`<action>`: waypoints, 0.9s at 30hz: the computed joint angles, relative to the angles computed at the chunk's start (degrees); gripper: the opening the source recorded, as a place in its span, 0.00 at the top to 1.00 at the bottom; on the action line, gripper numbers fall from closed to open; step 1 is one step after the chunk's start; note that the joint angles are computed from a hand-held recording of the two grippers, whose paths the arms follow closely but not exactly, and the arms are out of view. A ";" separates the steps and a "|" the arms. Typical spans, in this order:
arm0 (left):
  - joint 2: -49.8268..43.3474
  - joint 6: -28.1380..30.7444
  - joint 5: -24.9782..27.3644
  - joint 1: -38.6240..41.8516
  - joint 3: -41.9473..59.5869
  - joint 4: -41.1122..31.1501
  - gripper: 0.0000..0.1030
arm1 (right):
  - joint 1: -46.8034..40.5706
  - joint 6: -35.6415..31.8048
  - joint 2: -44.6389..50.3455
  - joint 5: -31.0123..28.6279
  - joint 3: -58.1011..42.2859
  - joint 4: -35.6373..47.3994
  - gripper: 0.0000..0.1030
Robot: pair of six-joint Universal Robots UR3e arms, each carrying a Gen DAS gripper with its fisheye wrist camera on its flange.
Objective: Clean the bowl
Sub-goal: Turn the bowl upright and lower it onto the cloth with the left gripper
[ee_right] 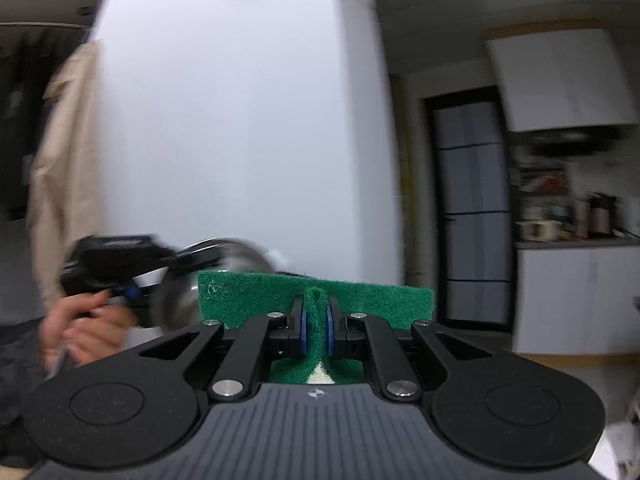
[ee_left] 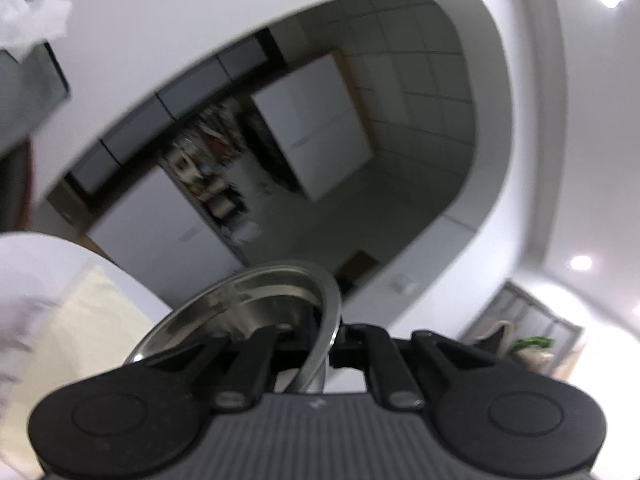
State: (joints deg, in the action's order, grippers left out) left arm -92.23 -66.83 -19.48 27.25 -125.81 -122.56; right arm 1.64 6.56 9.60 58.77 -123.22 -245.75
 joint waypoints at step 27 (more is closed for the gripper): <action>-27.18 67.19 -43.85 -33.24 49.34 -77.73 0.77 | -1.65 -2.33 8.48 6.07 4.84 -2.68 0.90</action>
State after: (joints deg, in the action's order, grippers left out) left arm -119.40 0.36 -63.33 -5.99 -76.47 -200.29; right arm -0.01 4.23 18.08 64.84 -118.38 -248.43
